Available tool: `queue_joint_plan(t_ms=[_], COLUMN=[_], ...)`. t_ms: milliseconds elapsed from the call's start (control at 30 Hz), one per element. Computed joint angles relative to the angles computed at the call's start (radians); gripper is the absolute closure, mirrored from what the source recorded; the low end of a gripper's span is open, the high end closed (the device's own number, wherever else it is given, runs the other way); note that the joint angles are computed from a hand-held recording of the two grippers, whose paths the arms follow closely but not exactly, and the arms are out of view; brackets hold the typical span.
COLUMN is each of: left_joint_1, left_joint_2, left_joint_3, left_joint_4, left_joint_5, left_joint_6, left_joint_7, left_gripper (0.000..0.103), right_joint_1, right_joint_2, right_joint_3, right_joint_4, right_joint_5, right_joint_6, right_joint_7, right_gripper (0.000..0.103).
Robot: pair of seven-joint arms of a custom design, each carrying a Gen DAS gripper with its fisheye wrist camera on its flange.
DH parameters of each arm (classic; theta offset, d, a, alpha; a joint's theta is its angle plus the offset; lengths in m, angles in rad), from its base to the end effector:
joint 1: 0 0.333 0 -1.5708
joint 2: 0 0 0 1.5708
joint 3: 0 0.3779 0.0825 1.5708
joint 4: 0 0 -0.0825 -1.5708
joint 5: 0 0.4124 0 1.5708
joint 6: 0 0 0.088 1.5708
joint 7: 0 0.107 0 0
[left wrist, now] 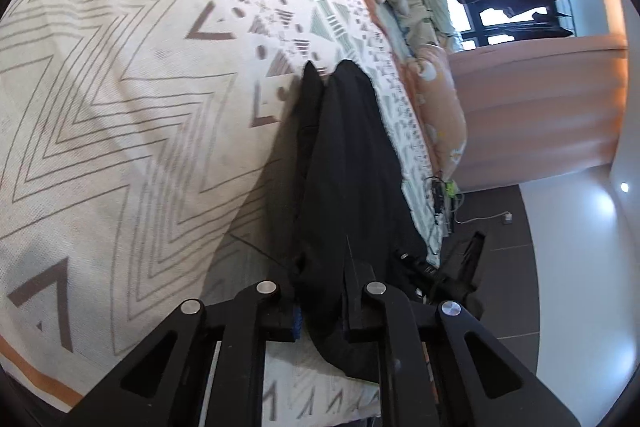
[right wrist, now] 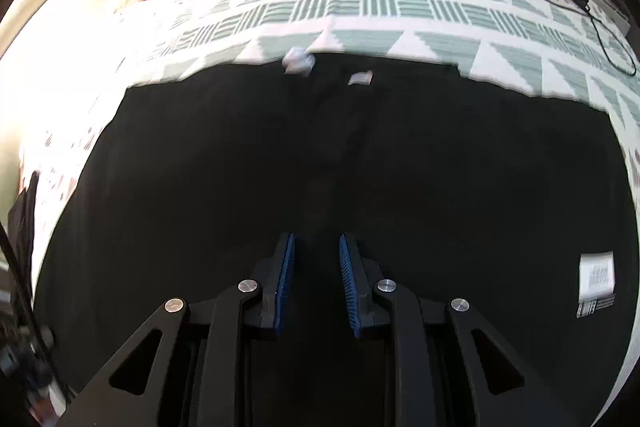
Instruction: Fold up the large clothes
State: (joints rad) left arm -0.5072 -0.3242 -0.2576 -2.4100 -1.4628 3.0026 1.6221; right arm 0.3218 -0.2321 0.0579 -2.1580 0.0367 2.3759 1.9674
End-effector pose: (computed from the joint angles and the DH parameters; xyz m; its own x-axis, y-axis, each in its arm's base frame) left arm 0.3784 -0.2777 0.5353 0.2018 -0.4998 0.8423 -0.8071 -0.5721 -0.1461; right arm 0.4954 0.2010 0.5954 0.0033 -0.9823 -0.1873 -0.9169 0.0718 -0.3926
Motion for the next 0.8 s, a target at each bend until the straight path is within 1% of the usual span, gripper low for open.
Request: queue_joint_plan(t_ms=[100,133,167,233,300,433,533,600,667,700,733,800], left_joint_1=[-0.009,-0.007,-0.003,0.0,-0.002,-0.014,-0.02,-0.027,-0.033,-0.038,-0.042,-0.053], left_joint_2=[-0.002,-0.003,-0.004,-0.004,-0.004,0.001,0.01,0.021,0.039,0.049,0.061,0.082], left_joint_3=[0.004,0.0,-0.005,-0.012,-0.019,-0.019,-0.022,-0.023,-0.03,-0.031,-0.033,-0.034], left_joint_4=[0.033,0.044,0.056,0.081,0.1,0.142,0.175,0.197,0.225,0.24,0.256,0.288], left_joint_5=[-0.068,-0.078,-0.077,-0.069,-0.056,-0.039,0.002,0.035,0.084,0.103,0.127,0.153], left_joint_6=[-0.001,-0.003,-0.007,-0.015,-0.019,-0.038,-0.056,-0.066,-0.074,-0.08,-0.088,-0.1], left_joint_7=[0.091,0.11,0.122,0.14,0.151,0.172,0.166,0.156,0.129,0.121,0.111,0.105], left_gripper=[0.089,0.089,0.089,0.089,0.089,0.089,0.089,0.089,0.09,0.09,0.09,0.09], right_joint_1=[0.01,0.031,0.045,0.054,0.077,0.119,0.152,0.16,0.184,0.196,0.207,0.237], right_joint_2=[-0.072,-0.1,-0.122,-0.163,-0.203,-0.264,-0.306,-0.344,-0.344,-0.346,-0.362,-0.386], right_joint_3=[0.004,-0.008,-0.02,-0.015,-0.028,-0.045,-0.051,-0.05,-0.063,-0.07,-0.07,-0.088], right_joint_4=[-0.075,-0.105,-0.13,-0.182,-0.236,-0.305,-0.359,-0.394,-0.423,-0.439,-0.461,-0.495], right_joint_5=[0.004,0.053,0.091,0.098,0.15,0.218,0.255,0.257,0.285,0.301,0.316,0.344], right_joint_6=[0.008,0.011,0.016,0.035,0.062,0.096,0.124,0.127,0.17,0.191,0.206,0.228], right_joint_7=[0.002,-0.016,-0.035,-0.036,-0.033,-0.04,-0.046,-0.038,-0.041,-0.042,-0.036,-0.045], right_gripper=[0.083,0.083,0.083,0.083,0.083,0.083,0.083,0.083,0.083,0.086,0.088,0.088])
